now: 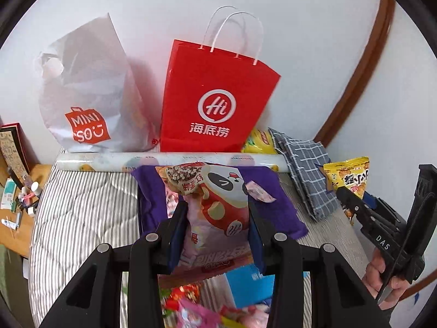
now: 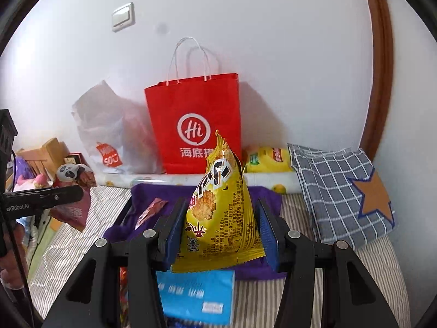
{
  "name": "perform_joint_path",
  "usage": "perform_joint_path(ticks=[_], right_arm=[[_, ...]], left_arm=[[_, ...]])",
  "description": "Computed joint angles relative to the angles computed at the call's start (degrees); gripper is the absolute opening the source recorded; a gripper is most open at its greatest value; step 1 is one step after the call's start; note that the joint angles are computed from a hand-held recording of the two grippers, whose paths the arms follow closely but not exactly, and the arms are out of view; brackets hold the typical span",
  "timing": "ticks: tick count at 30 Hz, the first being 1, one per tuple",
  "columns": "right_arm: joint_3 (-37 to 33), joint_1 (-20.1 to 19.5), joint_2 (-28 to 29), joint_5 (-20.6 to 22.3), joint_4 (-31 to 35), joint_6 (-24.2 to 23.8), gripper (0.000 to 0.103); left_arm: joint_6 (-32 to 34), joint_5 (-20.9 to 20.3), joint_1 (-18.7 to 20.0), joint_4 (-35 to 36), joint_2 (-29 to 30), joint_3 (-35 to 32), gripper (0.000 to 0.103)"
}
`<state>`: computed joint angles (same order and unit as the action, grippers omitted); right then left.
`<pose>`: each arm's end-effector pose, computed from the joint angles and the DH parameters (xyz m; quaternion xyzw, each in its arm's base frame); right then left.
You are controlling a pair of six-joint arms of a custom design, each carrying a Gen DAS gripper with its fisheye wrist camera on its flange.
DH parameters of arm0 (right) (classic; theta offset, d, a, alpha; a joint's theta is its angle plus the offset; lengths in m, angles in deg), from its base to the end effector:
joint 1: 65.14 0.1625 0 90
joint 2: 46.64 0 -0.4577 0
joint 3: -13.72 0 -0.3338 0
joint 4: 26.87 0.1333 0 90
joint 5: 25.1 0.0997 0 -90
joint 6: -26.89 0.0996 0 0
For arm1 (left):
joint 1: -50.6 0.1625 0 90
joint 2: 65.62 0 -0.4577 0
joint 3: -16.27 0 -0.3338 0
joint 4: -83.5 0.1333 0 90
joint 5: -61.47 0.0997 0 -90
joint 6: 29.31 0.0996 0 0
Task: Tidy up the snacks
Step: 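Carry both bags onto the purple towel and open both tools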
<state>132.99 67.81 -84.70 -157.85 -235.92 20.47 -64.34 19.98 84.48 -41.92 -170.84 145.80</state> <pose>0.4126 -0.3468 0.1182 0.2605 -0.8498 0.3948 0.2328 -0.1287 -0.3368 0.4212 0.1270 0.8994 -0.3538 0.2232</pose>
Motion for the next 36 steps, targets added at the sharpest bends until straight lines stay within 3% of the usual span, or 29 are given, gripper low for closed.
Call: perform_joint_path(ticks=[9,21,26,36], right_arm=[[-3.56,-6.38,2.56,4.10,1.92,-2.85,0.050],[-5.05,-13.05,7.17,6.37,6.48,-2.95,0.050],[-5.50,-13.87,7.78,6.28,8.57,-2.34,0.050],[-6.32,-14.19,8.13,6.09,11.69,-1.16,0.050]], left_arm=[[9.01,-4.66,11.48,-12.79,7.26,0.32,0.039],[13.36,-9.82,22.14,-18.95,14.69,1.64,0.039],[12.62,-10.52,23.95,-17.57,16.60,1.36,0.039],[12.34,-9.16,23.60,-16.68,16.33,1.89,0.039]])
